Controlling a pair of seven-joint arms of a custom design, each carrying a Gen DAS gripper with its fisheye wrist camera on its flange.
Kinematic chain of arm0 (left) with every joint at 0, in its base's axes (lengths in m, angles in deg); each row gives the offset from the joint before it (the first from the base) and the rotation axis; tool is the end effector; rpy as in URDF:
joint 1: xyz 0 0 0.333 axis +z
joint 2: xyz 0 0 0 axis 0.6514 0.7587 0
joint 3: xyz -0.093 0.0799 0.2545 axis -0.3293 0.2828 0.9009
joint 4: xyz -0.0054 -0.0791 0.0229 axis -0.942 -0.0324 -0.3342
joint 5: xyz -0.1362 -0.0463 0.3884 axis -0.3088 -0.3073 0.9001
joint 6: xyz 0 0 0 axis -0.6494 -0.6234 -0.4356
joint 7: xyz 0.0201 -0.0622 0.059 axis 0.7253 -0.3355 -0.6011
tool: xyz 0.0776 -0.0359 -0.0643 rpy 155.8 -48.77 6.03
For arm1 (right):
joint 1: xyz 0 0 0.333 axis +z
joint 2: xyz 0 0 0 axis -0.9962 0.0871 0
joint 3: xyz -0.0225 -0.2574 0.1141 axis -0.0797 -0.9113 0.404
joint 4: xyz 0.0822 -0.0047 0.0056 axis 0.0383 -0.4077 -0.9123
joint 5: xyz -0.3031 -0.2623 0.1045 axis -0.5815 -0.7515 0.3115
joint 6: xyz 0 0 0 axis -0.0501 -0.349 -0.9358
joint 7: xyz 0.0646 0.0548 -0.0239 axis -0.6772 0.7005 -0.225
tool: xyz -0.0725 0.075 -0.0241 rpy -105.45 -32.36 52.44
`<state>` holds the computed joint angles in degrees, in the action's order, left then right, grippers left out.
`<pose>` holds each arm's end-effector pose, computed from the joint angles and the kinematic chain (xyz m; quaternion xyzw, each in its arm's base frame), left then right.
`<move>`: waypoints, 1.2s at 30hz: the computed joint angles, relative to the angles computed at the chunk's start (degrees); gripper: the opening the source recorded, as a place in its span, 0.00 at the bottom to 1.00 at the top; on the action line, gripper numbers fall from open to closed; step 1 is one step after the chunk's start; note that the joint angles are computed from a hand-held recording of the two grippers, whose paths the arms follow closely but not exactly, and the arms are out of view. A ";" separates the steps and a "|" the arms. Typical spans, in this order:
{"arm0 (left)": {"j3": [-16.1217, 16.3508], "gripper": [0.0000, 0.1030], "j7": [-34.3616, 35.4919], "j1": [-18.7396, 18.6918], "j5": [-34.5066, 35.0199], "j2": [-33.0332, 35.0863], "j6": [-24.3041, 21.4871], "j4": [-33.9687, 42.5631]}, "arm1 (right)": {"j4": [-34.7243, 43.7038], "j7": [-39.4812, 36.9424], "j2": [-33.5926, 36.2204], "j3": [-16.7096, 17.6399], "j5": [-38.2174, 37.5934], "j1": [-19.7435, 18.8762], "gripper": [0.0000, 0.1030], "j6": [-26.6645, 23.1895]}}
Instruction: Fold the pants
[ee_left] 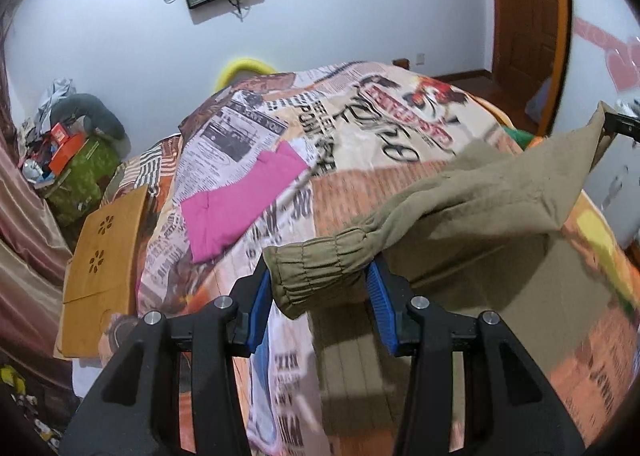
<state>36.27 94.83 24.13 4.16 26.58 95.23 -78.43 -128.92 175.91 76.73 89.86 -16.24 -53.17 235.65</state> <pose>0.5318 -0.3200 0.4772 -0.5881 0.7169 -0.2128 0.3081 0.5450 0.4094 0.5387 -0.7212 0.5437 -0.1980 0.3809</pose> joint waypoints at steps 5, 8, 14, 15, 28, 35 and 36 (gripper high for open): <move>-1.14 0.44 -0.11 -0.83 0.31 -3.21 -0.85 -5.12 | -8.13 3.47 -4.93 1.08 -1.30 0.04 0.11 -0.15; -1.38 0.44 -0.62 -0.74 -1.92 -5.05 0.06 -8.29 | -12.66 4.53 -7.30 2.54 -0.69 -0.77 0.11 -0.34; -1.97 0.44 -1.26 -0.45 -5.38 -7.34 0.84 -12.66 | -17.97 7.44 -10.14 5.13 -1.38 -2.03 0.11 -1.93; -2.04 0.44 -1.34 -0.43 -5.81 -7.80 0.90 -13.38 | -18.43 7.74 -10.33 5.41 -1.19 -2.18 0.11 -2.03; -3.11 0.45 -0.45 -0.22 -8.65 -13.05 0.71 -17.94 | -23.57 11.76 -15.12 8.11 -0.98 -3.26 0.18 -6.94; -3.66 0.51 3.74 -0.80 -9.78 -11.77 0.88 -14.25 | -22.92 14.75 -17.19 10.20 -6.82 -4.46 0.42 -9.47; -3.91 0.58 4.25 -0.91 -9.14 -10.98 1.00 -13.28 | -22.63 15.06 -17.24 10.33 -7.61 -4.57 0.42 -9.02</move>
<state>32.36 99.08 23.21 -4.98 15.60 96.22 -91.71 -151.55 190.97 59.49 100.20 -23.86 -57.74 226.63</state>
